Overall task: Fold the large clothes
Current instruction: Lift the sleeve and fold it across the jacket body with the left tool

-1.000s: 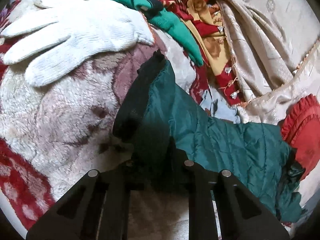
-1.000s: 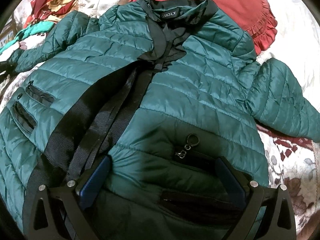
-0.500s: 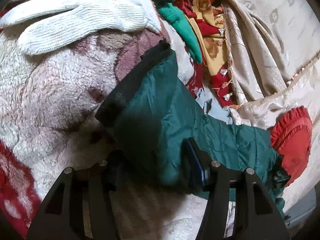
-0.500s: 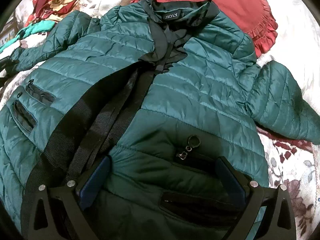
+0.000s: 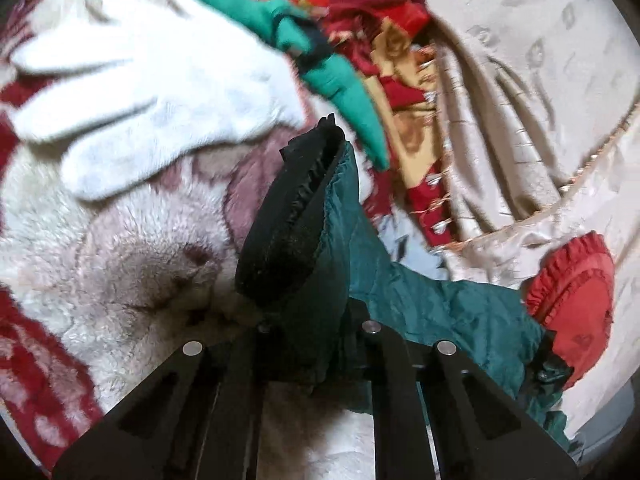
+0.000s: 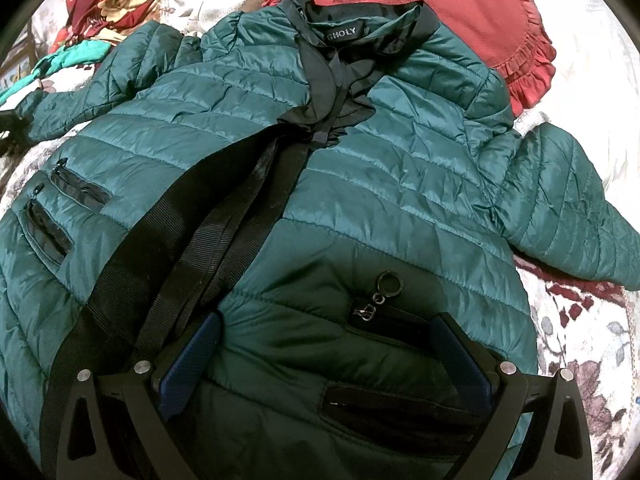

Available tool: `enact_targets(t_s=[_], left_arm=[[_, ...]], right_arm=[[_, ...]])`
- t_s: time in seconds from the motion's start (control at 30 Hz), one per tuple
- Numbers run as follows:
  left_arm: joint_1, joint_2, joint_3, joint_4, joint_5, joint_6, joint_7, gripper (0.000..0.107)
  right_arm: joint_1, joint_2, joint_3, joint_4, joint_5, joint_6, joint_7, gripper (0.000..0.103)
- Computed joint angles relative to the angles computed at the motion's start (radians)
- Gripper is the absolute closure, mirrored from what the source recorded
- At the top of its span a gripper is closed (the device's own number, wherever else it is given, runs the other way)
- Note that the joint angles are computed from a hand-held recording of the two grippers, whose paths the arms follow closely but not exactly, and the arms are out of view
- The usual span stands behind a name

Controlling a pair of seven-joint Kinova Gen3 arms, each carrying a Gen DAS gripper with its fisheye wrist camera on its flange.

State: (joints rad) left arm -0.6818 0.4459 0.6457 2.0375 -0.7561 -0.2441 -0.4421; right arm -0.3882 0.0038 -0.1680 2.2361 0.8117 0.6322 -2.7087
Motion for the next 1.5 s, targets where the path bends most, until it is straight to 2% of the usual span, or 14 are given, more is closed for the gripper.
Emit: enact_targets(t_s=[0.07, 0.23, 0.3, 0.37, 0.5, 0.63, 0.73, 0.83, 0.9, 1.03, 1.13, 1.27, 1.37, 1.5], left_arm=[[-0.007, -0.028, 0.003, 0.017, -0.017, -0.02, 0.011, 0.1], [-0.024, -0.114, 0.03, 0.034, -0.152, -0.092, 0.183, 0.1], [-0.011, -0.133, 0.036, 0.027, -0.205, -0.124, 0.249, 0.1], [0.002, -0.15, 0.079, 0.01, -0.251, -0.14, 0.3, 0.1], [0.143, -0.186, 0.06, -0.039, -0.333, -0.158, 0.374, 0.1], [0.326, -0.153, 0.096, -0.141, -0.354, -0.04, 0.377, 0.1], [0.464, -0.082, 0.122, -0.233, -0.305, 0.071, 0.303, 0.1], [0.582, 0.035, 0.198, -0.354, -0.276, 0.189, 0.207, 0.1], [0.653, 0.127, 0.257, -0.439, -0.287, 0.252, 0.132, 0.1], [0.768, 0.293, 0.363, -0.592, -0.261, 0.402, -0.013, 0.1], [0.838, 0.417, 0.438, -0.703, -0.262, 0.524, -0.115, 0.1], [0.898, 0.525, 0.484, -0.795, -0.247, 0.621, -0.197, 0.1], [0.928, 0.577, 0.504, -0.851, -0.238, 0.687, -0.226, 0.099], [0.943, 0.651, 0.587, -0.971, -0.099, 0.842, -0.358, 0.064]], right_arm=[[0.02, -0.001, -0.005, -0.011, -0.043, -0.001, 0.055, 0.0], [0.211, 0.002, -0.128, -0.068, -0.214, 0.015, 0.238, 0.0], [0.222, -0.031, -0.122, -0.054, -0.22, 0.009, 0.234, 0.0], [0.235, -0.056, -0.138, -0.036, -0.178, 0.027, 0.176, 0.0], [0.187, -0.102, -0.053, -0.011, -0.197, 0.071, 0.158, 0.0], [0.329, -0.178, -0.126, 0.073, -0.166, 0.026, 0.109, 0.0], [0.437, -0.218, -0.111, 0.129, -0.247, -0.04, 0.175, 0.0], [0.425, -0.226, -0.001, 0.151, -0.35, -0.088, 0.297, 0.0], [0.418, -0.228, 0.036, 0.162, -0.385, -0.106, 0.378, 0.0], [0.47, -0.243, 0.03, 0.177, -0.465, -0.116, 0.52, 0.0], [0.471, -0.256, 0.073, 0.187, -0.532, -0.133, 0.628, 0.0], [0.533, -0.249, 0.027, 0.19, -0.571, -0.151, 0.7, 0.0], [0.539, -0.239, 0.022, 0.185, -0.573, -0.151, 0.703, 0.0], [0.574, -0.222, -0.007, 0.176, -0.587, -0.154, 0.727, 0.0]])
